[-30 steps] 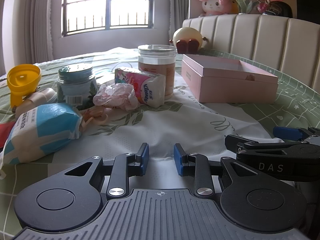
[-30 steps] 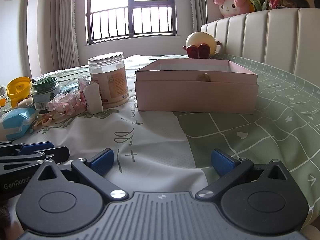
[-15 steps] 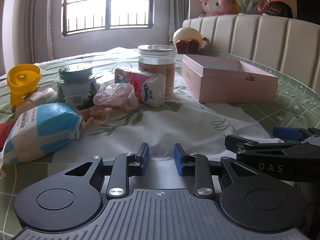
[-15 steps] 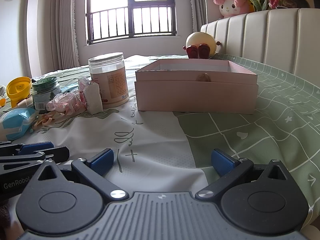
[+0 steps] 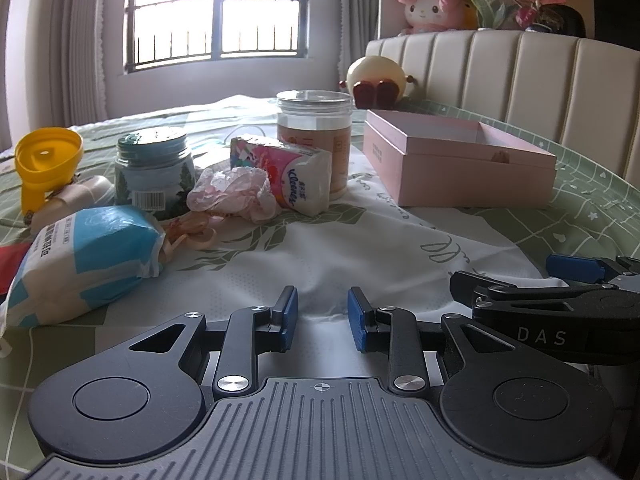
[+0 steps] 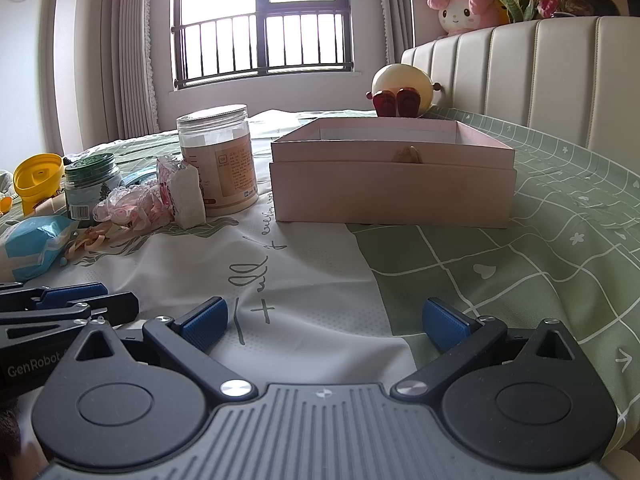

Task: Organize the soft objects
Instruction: 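Reach the left gripper to the yellow funnel and grasp it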

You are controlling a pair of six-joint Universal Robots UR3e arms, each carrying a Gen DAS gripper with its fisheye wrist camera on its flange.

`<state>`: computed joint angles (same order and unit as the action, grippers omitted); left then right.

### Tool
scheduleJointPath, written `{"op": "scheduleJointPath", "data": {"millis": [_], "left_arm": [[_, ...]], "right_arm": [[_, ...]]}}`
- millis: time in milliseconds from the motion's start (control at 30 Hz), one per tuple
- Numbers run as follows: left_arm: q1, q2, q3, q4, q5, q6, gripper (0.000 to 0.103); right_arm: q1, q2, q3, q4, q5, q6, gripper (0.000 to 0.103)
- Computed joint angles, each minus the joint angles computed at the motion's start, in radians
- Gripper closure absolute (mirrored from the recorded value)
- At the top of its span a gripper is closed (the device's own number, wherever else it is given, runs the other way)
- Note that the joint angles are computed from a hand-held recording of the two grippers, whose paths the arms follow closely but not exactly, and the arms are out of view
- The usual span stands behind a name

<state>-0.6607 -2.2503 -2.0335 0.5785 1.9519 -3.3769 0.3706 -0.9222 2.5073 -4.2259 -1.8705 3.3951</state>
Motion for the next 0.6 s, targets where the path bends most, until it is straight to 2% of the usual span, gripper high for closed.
{"op": "scheduleJointPath", "data": {"millis": [133,267,433,600], "left_arm": [[-0.003,0.0,0.003,-0.002,0.004,-0.006,0.072],[0.018,0.022,-0.026,0.015,-0.035,-0.027,0.075],[0.128,0.161,-0.198,0.096,-0.209,-0.009,0.078],[0.323,0.416,-0.456,0.201,-0.309,0.02,0.078]], "right_arm": [[0.005,-0.004,-0.002,0.01,-0.001,0.006,0.0],[-0.03,-0.063,0.031,0.049,0.053,-0.005,0.0],[-0.06,-0.23,0.009,0.24,0.147,0.001,0.0],[0.084,-0.276,-0.221,0.494,0.108,-0.022,0.0]]}}
